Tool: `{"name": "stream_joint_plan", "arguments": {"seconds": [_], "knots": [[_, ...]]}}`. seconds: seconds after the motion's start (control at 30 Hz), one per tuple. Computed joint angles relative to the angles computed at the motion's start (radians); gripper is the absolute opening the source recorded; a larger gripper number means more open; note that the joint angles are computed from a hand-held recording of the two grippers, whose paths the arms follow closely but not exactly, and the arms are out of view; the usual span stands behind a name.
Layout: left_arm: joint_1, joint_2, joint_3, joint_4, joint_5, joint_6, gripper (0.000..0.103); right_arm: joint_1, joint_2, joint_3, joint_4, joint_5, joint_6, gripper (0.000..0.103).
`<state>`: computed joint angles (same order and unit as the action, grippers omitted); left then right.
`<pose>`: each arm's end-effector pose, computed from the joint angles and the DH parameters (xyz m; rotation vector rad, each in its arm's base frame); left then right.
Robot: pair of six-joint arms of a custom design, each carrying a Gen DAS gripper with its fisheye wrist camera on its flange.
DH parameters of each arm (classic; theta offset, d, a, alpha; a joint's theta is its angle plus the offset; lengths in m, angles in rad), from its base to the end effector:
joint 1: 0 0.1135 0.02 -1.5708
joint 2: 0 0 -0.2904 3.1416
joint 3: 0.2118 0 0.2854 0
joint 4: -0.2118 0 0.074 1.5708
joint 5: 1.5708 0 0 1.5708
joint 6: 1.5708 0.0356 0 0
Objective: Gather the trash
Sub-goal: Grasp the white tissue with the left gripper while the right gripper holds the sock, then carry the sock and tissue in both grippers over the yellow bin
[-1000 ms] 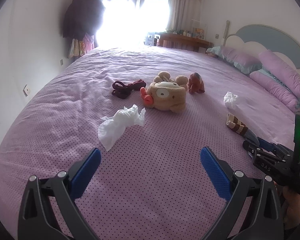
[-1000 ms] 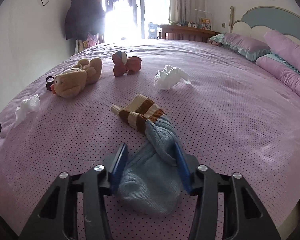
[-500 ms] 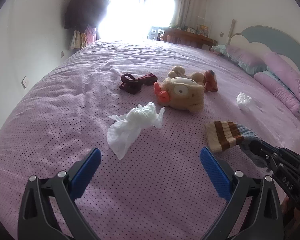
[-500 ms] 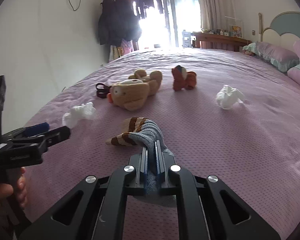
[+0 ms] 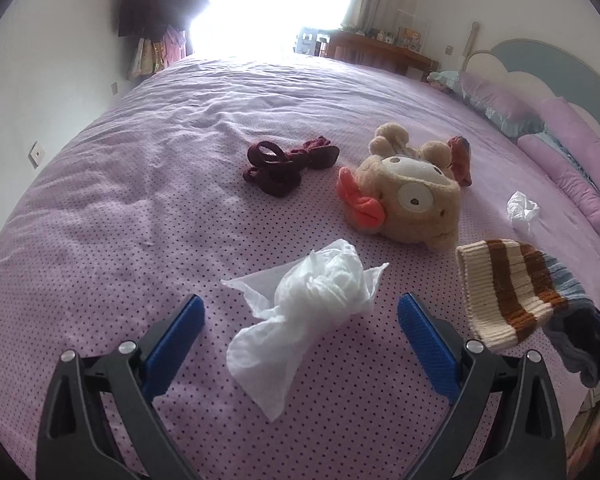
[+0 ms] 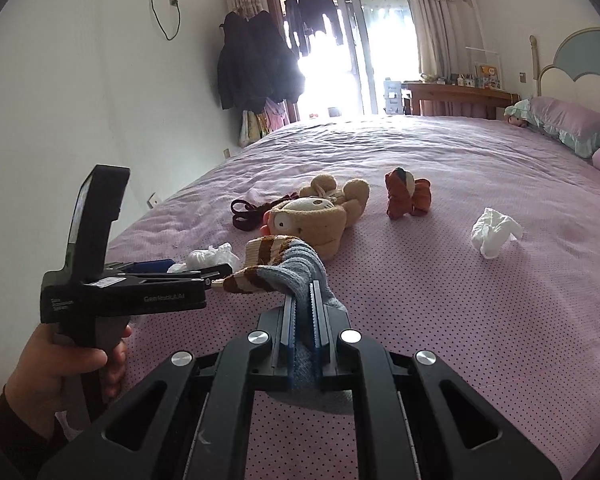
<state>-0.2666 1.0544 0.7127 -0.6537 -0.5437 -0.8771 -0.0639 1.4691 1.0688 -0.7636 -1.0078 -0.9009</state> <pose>0.2137 -0.0393 0.2414 -0.8990 2.2024 0.1760 0.3090 0.0104 0.2635 -1.1197 1.9033 0.8617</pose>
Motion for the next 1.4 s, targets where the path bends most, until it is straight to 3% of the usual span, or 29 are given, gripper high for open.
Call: {"name": "stream_joint_plan", "arguments": {"seconds": [0.03,0.1,0.2,0.23,0.5,0.77,1.07,1.4], "knots": [[0.013,0.008,-0.001,0.013,0.017,0.016,0.086,-0.004,0.002,0.003,-0.003,0.0,-0.004,0.007],[0.033,0.03,0.005,0.015,0.044,0.026,0.055,-0.009,0.006,0.007,-0.008,0.003,-0.01,0.007],[0.025,0.013,-0.006,0.013,0.036,0.006,0.029,-0.018,0.011,0.013,-0.03,0.003,-0.028,0.007],[0.024,-0.008,-0.017,0.017,0.04,0.001,0.025,-0.019,0.013,0.013,-0.032,0.003,-0.03,0.007],[-0.149,-0.102,-0.022,-0.062,-0.063,-0.117,0.021,-0.054,0.013,0.027,-0.095,-0.021,-0.083,0.007],[-0.409,0.037,0.118,-0.126,-0.169,-0.217,0.022,-0.166,0.039,0.095,-0.247,-0.077,-0.207,0.007],[-0.52,0.298,0.291,0.0,-0.138,-0.152,0.022,-0.387,0.162,0.233,-0.449,-0.115,-0.428,0.007],[-0.594,0.607,0.543,0.154,-0.018,-0.009,0.022,-0.659,0.383,0.45,-0.584,-0.139,-0.533,0.007]]}}
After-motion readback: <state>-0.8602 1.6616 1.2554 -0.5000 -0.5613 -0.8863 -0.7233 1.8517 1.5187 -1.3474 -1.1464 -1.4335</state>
